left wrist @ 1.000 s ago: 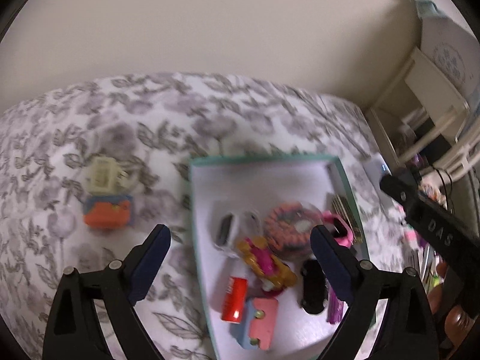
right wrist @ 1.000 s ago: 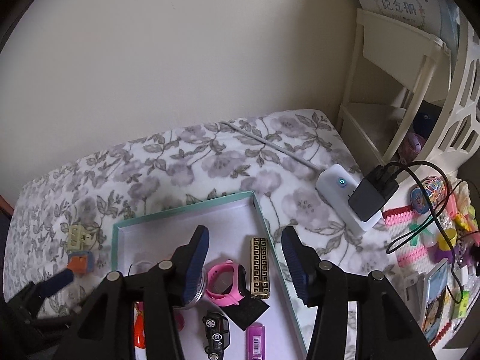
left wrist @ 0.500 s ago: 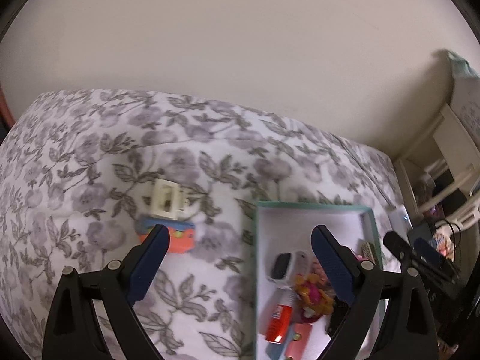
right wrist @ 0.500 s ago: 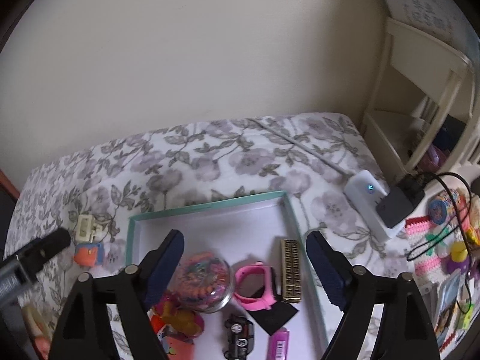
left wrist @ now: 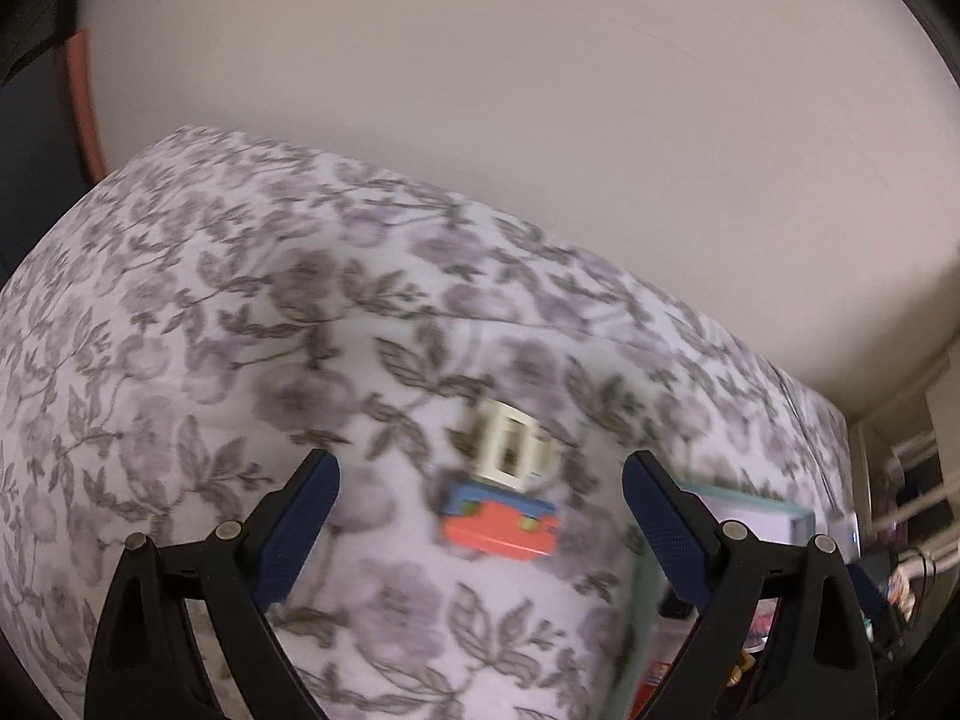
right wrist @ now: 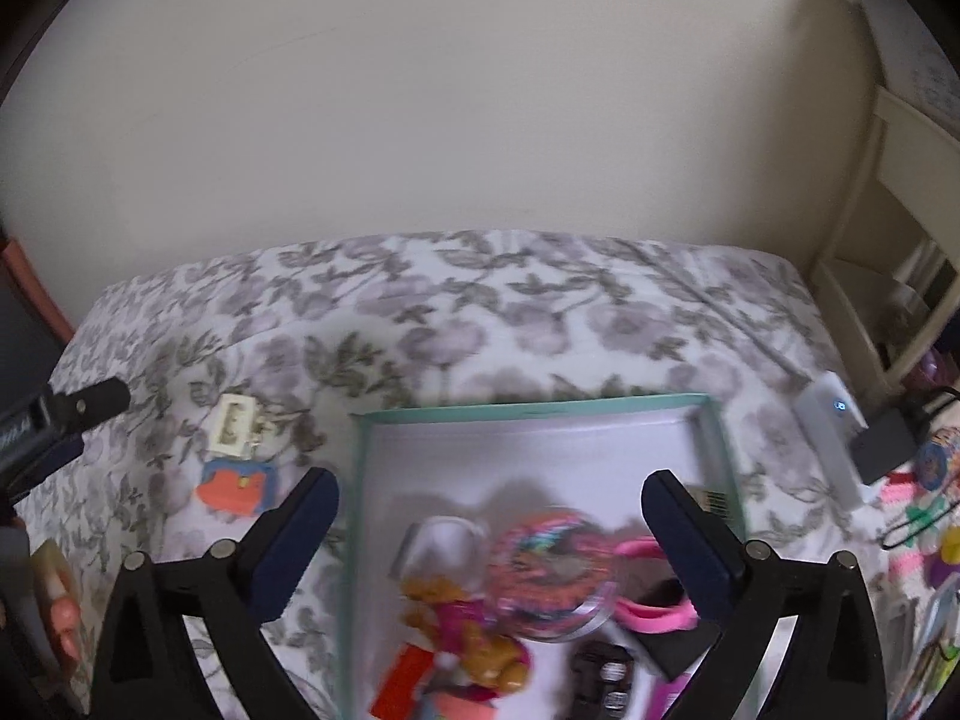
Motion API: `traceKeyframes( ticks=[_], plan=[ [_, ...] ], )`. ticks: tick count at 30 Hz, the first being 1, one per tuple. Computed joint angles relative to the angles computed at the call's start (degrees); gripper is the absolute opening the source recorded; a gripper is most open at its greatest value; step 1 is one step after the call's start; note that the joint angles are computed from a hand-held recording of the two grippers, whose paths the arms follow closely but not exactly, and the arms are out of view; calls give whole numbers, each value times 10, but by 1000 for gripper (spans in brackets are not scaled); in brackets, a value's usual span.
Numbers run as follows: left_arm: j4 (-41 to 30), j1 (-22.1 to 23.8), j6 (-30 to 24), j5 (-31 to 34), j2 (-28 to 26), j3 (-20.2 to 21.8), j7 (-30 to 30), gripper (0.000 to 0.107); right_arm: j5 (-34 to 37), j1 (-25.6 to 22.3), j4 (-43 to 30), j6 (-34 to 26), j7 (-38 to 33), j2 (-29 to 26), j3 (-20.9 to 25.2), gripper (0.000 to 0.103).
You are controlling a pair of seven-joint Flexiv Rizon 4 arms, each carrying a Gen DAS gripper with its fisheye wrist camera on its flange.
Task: Organize rigid objects
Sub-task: 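Move both tools back toward the orange toy and cream hair clip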
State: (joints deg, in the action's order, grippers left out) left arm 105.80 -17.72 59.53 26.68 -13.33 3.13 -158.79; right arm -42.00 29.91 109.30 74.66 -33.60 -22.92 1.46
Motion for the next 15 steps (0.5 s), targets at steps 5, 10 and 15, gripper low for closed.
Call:
traceKeyframes(
  ticks=[5,10,15],
  plan=[
    [33,15,5,11,21,16,-39,95,20,11,-19,25,-24,-28,16,103],
    [71,47,35,-19,27,12,-31,95,54,26,-39,39,-67,-54,28,103],
    [91,65,67,-74,8,2,9,95,87,38,-55,28,-95,-71,31,103]
  ],
)
